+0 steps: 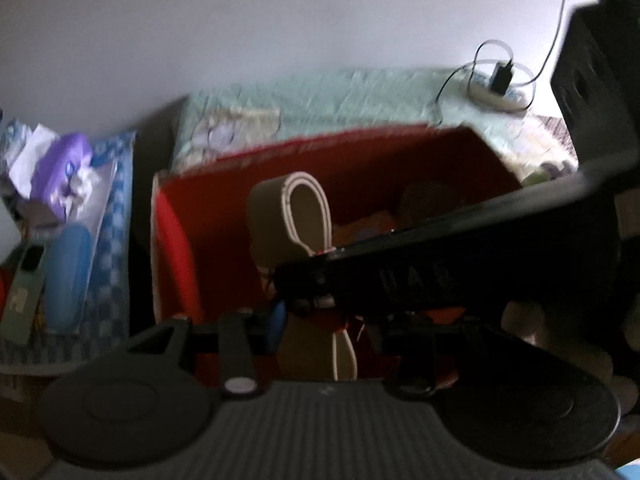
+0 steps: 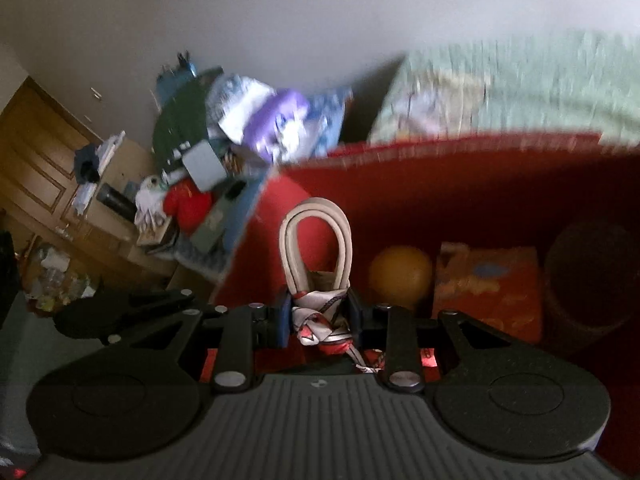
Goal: Organize objects
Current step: 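Carry the doll keychain with the right gripper over and into the red box, then open the right gripper to release the doll keychain inside the box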
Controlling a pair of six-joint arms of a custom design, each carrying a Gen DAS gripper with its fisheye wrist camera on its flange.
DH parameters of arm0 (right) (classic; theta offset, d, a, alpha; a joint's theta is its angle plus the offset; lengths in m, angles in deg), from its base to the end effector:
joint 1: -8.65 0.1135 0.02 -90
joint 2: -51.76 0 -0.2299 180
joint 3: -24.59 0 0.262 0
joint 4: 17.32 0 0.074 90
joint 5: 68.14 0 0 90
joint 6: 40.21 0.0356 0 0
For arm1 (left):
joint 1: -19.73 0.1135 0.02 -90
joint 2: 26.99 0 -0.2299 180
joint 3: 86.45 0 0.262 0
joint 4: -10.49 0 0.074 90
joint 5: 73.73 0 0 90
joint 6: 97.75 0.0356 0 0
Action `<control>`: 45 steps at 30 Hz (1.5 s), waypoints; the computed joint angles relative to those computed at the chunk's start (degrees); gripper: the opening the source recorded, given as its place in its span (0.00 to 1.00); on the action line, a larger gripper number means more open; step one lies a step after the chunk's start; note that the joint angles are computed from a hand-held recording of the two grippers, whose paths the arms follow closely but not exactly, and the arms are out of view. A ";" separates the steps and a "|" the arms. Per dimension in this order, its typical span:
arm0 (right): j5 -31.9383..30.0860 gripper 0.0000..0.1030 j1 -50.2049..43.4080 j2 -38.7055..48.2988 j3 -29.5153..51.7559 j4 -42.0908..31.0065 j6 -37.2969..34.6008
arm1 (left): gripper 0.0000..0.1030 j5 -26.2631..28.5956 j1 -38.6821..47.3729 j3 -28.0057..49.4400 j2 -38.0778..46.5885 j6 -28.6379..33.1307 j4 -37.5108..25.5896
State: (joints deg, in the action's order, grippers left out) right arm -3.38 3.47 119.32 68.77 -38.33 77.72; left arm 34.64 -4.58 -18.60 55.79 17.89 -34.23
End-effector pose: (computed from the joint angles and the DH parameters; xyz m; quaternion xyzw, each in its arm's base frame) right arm 0.2490 -0.0073 0.1477 0.1751 0.8864 0.2720 0.3311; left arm 0.2676 -0.1332 0.1811 0.4402 0.8460 -0.1510 0.2602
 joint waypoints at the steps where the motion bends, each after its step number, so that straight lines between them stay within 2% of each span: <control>1: -0.88 0.30 -0.14 1.08 0.50 -0.30 0.37 | 0.41 -0.52 0.09 0.38 0.59 0.23 -0.19; 10: -5.17 0.30 -0.47 13.86 7.67 -3.21 -1.03 | 0.41 -5.54 -1.13 3.38 8.69 -0.54 0.80; 17: -6.52 0.34 -0.96 18.05 11.37 -6.83 -0.72 | 0.43 -9.61 -3.12 1.89 8.86 -0.28 2.81; 21: -7.74 0.37 -1.61 18.30 10.96 -5.89 0.06 | 0.43 -10.27 -3.45 2.39 9.39 -0.64 2.81; 34: -8.72 0.38 -3.12 16.99 8.14 -1.88 4.17 | 0.48 -11.90 -4.38 2.61 9.23 -1.72 3.83; 36: -9.14 0.42 -3.53 16.88 7.62 -1.22 5.02 | 0.49 -12.03 -4.49 2.64 9.07 -1.83 4.06; 45: -5.57 0.36 -2.51 13.32 5.31 0.35 4.80 | 0.49 -12.40 -5.31 3.32 9.53 -2.36 4.68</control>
State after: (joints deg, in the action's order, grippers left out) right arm -8.95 0.96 132.64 74.08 -37.98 82.52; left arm 22.23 -9.89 -15.28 65.32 15.53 -29.55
